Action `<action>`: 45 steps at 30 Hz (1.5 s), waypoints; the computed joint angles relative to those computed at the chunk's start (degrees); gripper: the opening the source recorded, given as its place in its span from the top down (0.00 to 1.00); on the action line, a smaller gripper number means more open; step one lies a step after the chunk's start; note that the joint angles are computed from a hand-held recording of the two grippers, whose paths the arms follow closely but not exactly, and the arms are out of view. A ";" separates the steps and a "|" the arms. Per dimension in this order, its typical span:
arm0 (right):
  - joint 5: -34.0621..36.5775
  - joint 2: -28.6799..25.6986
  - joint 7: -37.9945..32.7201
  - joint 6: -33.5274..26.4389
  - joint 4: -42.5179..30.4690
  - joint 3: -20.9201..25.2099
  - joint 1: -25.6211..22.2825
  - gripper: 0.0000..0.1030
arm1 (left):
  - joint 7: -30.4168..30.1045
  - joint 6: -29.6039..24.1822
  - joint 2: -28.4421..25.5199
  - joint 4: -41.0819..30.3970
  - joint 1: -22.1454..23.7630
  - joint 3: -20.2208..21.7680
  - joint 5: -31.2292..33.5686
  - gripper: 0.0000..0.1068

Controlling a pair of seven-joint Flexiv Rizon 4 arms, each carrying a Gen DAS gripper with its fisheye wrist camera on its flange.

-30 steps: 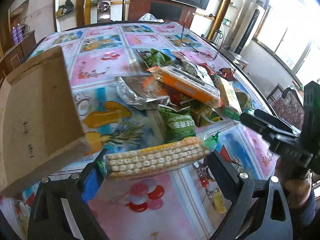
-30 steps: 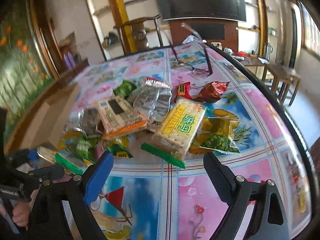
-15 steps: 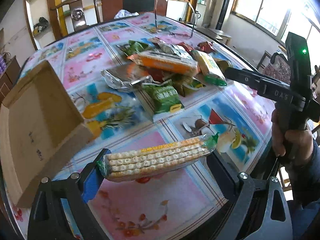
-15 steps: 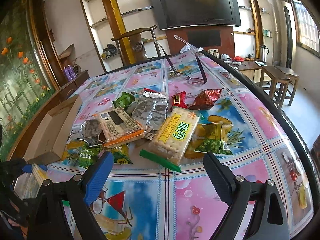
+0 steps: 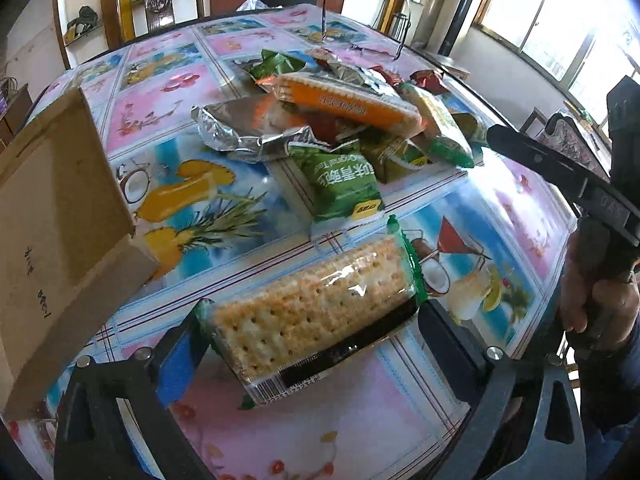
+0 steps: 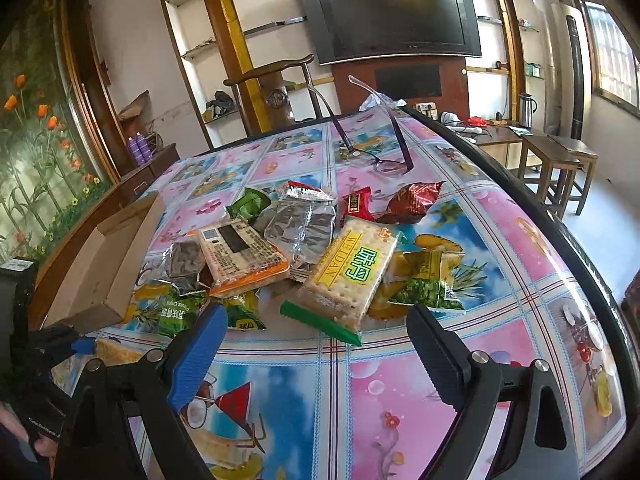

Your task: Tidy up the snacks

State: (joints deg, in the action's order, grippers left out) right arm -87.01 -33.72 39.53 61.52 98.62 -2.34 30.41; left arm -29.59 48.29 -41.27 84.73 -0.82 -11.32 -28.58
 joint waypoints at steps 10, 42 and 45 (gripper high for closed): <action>-0.57 0.13 0.67 -0.15 0.15 0.01 -0.02 0.09 | 7.21 -1.96 2.69 0.89 0.80 0.66 2.12 0.07; 33.76 -7.17 -21.20 -8.48 -9.98 -0.02 2.33 0.52 | 12.67 10.76 0.43 4.60 -1.39 -4.40 -0.42 0.53; 29.92 -3.75 -12.61 -2.64 -3.85 -4.37 4.63 0.52 | 13.34 9.48 0.66 4.94 -0.61 -5.26 -2.04 0.58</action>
